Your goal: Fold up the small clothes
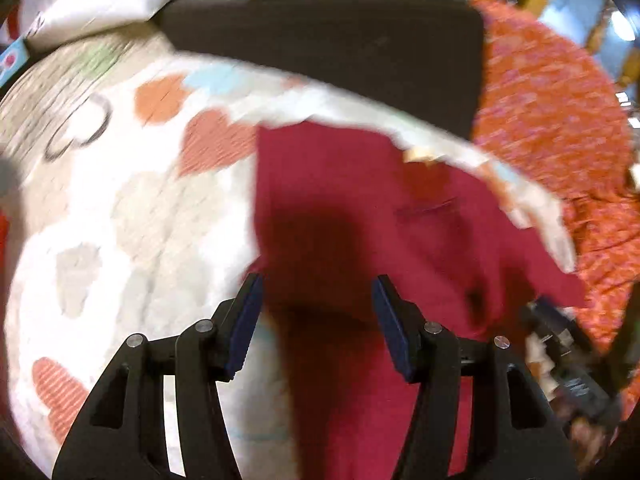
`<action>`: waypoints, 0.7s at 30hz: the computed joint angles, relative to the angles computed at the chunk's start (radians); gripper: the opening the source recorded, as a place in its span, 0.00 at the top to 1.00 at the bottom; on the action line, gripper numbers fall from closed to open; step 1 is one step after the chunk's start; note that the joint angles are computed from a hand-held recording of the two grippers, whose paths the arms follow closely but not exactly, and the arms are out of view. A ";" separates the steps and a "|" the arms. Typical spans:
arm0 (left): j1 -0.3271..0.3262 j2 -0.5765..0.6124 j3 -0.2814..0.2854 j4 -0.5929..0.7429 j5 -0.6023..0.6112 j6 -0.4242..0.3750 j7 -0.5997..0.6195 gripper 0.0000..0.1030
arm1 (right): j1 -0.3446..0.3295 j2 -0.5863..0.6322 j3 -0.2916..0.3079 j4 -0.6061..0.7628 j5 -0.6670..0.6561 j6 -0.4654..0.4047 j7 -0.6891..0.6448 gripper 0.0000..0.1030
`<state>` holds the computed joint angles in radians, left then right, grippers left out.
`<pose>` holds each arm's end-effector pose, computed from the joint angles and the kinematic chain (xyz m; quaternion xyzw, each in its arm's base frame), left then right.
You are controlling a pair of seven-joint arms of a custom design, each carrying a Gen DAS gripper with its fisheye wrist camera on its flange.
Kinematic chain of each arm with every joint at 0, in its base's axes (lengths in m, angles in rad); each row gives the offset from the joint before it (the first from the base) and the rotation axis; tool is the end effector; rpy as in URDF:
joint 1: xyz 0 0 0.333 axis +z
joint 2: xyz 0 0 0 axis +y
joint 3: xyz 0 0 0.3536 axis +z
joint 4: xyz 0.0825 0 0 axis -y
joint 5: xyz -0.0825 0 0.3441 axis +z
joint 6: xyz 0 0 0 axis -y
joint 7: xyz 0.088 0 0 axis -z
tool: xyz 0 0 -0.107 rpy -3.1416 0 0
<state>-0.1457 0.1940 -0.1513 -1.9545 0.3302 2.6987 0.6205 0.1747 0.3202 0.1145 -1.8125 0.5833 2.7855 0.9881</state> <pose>0.5840 -0.1833 0.5001 -0.7999 0.5271 -0.2518 0.1372 0.6378 0.1539 0.4916 -0.7692 0.5262 -0.1271 0.3397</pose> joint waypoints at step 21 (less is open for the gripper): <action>-0.050 0.057 0.019 0.079 0.212 -0.146 -0.054 0.45 | 0.002 0.170 -0.148 0.206 -0.158 -0.001 0.171 0.92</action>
